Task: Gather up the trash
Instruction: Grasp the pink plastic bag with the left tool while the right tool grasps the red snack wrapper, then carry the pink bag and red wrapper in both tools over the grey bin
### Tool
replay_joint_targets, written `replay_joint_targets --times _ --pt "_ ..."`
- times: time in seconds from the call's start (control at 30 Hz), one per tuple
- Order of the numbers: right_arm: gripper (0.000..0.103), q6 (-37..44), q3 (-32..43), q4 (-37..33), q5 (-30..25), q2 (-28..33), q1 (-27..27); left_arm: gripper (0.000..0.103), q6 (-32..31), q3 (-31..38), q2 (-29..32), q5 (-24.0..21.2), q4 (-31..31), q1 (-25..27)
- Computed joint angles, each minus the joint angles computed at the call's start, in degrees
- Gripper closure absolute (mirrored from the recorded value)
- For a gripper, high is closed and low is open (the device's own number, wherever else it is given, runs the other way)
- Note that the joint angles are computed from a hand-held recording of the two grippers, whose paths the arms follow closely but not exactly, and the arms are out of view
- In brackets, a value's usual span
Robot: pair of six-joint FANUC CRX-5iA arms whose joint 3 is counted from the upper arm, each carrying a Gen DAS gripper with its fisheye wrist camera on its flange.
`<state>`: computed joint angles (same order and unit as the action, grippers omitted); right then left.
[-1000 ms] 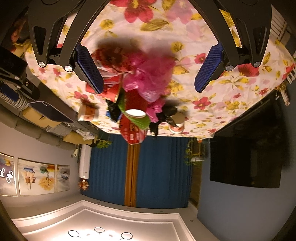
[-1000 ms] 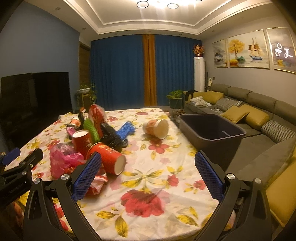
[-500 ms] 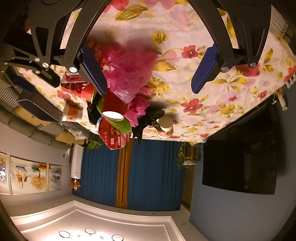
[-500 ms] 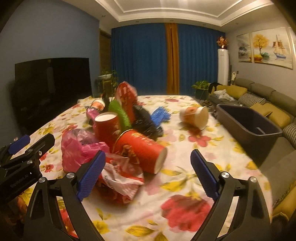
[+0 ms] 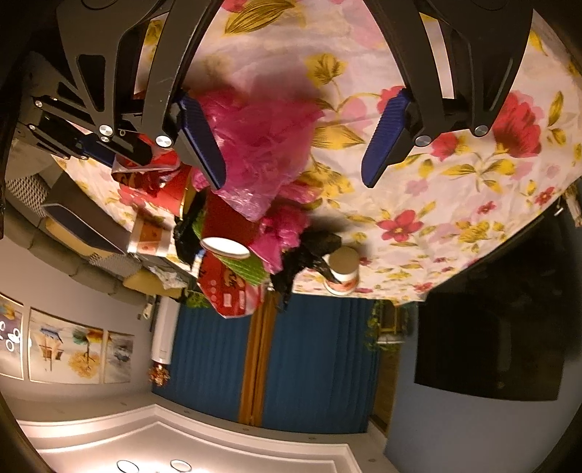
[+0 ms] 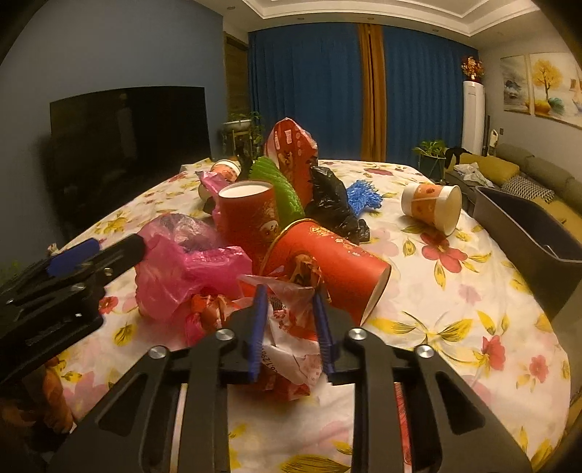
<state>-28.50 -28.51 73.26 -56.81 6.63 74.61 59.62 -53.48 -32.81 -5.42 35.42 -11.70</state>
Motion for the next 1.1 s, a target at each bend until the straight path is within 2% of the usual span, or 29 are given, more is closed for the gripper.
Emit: replay_joint_targets --times 0.17,0.27,0.33,0.37,0.43,0.57,0.73,0.83,0.97,1.1 --pt "0.085 -1.0 -1.1 1.2 -0.4 -1.0 0.4 0.044 -4.4 1.5 3.7 -2.1 3.6 -0.9" --pt "0.086 -1.6 -1.6 1.8 -1.1 -1.5 0.7 0.066 -8.4 1.5 5.6 -3.2 7.9 -1.4" --pt "0.087 -2.0 -2.2 2.4 -1.2 -2.1 0.9 0.076 -8.5 1.6 6.0 -3.6 8.0 -1.4" --pt "0.087 -2.2 -2.4 2.7 -1.4 -2.4 1.0 0.085 -8.6 1.5 6.1 -3.8 8.3 -1.4" --pt "0.087 -2.3 -2.8 3.2 -1.6 -2.7 1.3 0.093 -11.1 0.9 6.2 -3.8 11.5 -1.7" --pt "0.087 -3.2 -3.8 3.9 -1.3 -4.0 1.7 0.097 -11.4 -0.1 4.2 -3.6 12.4 -1.4" --pt "0.087 -4.3 -4.7 5.3 -2.9 -5.2 2.9 0.098 -13.3 -1.8 -0.2 -3.1 15.9 -1.4" --pt "0.087 -4.7 -5.1 6.2 -4.0 -6.1 3.4 0.098 -12.5 -1.8 -2.0 -2.5 15.6 -1.5" --pt "0.087 -5.0 -5.6 7.1 -6.6 -7.6 3.9 0.098 -12.0 0.1 -1.4 -1.2 14.8 -3.3" --pt "0.087 -4.7 -6.3 7.5 -10.4 -9.7 4.0 0.098 -14.0 2.4 1.4 2.3 17.2 -8.3"
